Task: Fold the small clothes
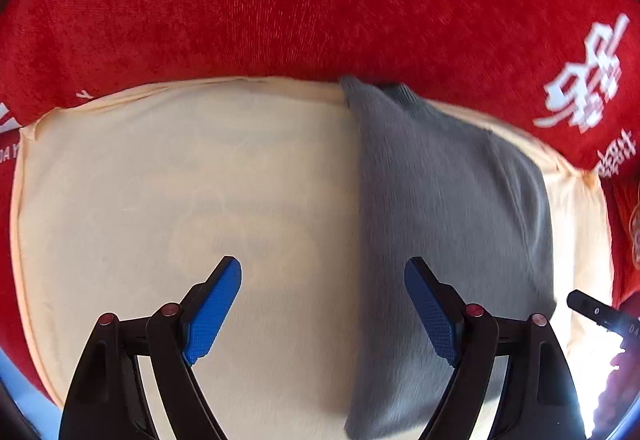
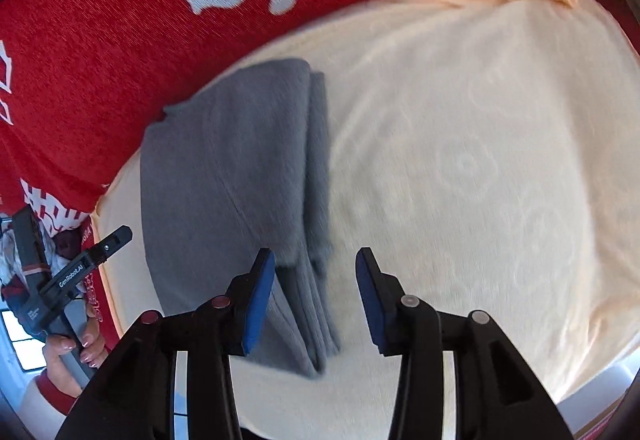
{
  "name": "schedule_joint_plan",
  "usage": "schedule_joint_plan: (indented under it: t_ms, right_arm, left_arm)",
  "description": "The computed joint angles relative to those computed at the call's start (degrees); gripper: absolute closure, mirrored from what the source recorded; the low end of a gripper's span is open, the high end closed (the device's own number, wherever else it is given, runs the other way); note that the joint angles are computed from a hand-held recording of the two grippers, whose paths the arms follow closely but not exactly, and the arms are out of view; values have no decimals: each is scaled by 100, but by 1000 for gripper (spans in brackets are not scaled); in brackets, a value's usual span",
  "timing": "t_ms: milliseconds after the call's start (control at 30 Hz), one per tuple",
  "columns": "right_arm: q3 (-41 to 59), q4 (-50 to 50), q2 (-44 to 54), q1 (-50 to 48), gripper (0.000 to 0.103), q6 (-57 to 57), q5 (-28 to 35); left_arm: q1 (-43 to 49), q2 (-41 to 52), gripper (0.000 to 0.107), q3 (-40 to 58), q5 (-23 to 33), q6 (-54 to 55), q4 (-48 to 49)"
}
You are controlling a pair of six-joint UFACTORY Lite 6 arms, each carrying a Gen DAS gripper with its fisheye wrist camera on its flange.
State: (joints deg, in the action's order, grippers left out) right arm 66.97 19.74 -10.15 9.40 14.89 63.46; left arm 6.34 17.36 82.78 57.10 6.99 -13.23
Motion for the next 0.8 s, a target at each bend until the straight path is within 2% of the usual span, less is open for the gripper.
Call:
schedule_joint_plan:
  t_ms: [167,233,267,300,333,500,667,800]
  right_arm:
    - [336,313,797,-40,57,-348,-476]
    - [353,785,1155,-194,57,-606,-719]
    - [294,1149,1271,-333,63,-827,-774]
    - [262,1355,1343,-415,93,-962,-767]
    - [312,1320,1399,-416,95,-976,-727]
    - [616,306,1555,137,96,-597,-724]
    - [355,436,1383,81,95,-545,-795]
    - [557,480,1401,-97,93,-656,-553]
  left_arm:
    - [-85,637,22,365,-27,30,-259]
    - [-93,694,22,359,-39,35,-314]
    - [-105,728,22,362,-61,25,-322]
    - [-108,723,22,347,-78,20,-314]
    - [-107,704,22,305,-104,27,-305]
    - [-232,821,22,434,-119,17,-248]
    - [-349,891,22,498,-178,-181,-113]
    - [-496,935,22,602,-140,-331,-58]
